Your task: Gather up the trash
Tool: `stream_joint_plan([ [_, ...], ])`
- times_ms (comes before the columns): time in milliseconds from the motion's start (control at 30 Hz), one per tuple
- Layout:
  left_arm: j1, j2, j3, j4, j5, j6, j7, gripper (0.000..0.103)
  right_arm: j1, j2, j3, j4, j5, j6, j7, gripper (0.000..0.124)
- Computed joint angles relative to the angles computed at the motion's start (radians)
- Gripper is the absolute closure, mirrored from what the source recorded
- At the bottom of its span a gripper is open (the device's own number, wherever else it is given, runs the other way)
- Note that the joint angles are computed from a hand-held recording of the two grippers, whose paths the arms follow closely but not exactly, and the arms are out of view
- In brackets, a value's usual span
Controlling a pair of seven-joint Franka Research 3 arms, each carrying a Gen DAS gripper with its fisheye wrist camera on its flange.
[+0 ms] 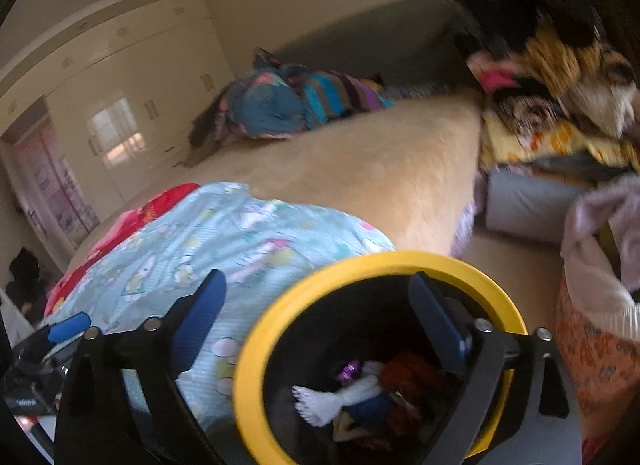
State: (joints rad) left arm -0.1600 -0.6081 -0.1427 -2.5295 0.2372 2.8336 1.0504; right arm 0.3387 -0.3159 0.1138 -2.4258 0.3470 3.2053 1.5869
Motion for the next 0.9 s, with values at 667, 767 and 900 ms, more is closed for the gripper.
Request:
stream_joint_plan([
  [667, 0.215, -0.355, -0.065, -0.234, 0.159, 0.021, -0.213, 0.011, -0.438, -0.164, 0.683, -0.121, 0.204, 0.346, -0.115, 0.027],
  [767, 0.215, -0.371, -0.052, -0.252, 0.162, 0.046, -0.226, 0.011, -0.433, -0.16, 0.689, -0.117, 0.249, 0.347, -0.149, 0.027],
  [900, 0.223, -0.376, -0.057, -0.257, 0.169, 0.052, -0.23, 0.011, -0.408, -0.137, 0.675, -0.108, 0.285, 0.366, -0.197, 0.027],
])
